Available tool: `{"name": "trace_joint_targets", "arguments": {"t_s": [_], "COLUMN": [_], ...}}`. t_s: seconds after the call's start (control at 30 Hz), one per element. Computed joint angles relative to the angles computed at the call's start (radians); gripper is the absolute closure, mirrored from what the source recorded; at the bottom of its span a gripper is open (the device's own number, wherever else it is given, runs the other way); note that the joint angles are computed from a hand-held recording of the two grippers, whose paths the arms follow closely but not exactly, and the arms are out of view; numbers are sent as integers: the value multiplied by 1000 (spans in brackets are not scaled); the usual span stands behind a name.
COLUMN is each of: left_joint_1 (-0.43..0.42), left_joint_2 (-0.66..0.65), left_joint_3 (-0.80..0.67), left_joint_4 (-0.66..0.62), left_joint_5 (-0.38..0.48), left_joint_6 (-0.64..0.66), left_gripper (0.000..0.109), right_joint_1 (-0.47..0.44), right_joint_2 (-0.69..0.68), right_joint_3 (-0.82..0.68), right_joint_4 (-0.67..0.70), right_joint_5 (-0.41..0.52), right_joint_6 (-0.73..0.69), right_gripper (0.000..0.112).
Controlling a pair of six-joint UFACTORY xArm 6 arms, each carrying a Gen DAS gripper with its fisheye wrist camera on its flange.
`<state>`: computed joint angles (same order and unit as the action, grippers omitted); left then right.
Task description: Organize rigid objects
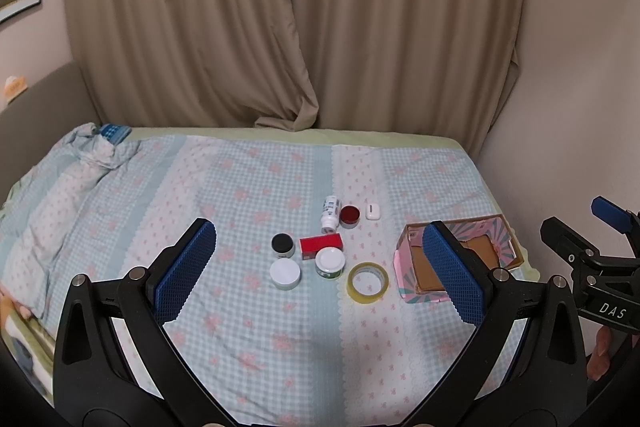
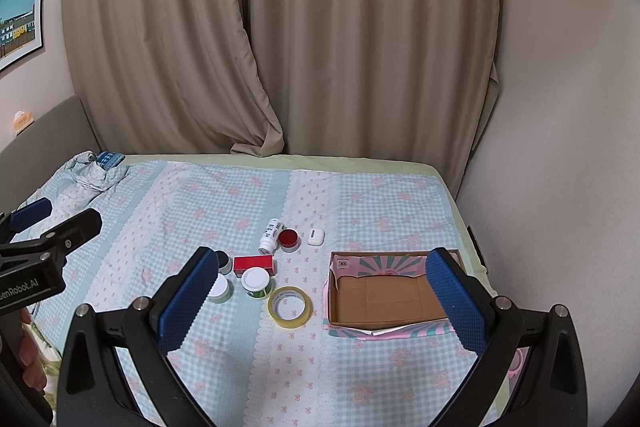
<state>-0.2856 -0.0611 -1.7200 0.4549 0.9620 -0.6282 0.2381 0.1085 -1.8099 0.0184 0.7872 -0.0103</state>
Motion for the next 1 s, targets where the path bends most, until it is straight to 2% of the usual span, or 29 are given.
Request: {"name": "trace_joint_targets", "arguments": {"t_s": [0.7,1.0], "left_joint_1": [1,4], "left_joint_2": [18,49], "left_joint_3": [-26,-69], "left_joint_4": [-8,6], "left_joint_5": [17,46], "left_joint_6": [-3,-3], "left_gripper": [6,6], "right_joint_1": [-12,-16], "right_joint_2": [-11,2], "right_joint_3": [34,16], "right_joint_4": [59,87], "right_joint_5": [-48,-27], "right_joint_6": [-46,-74], "right_gripper": [9,9]}}
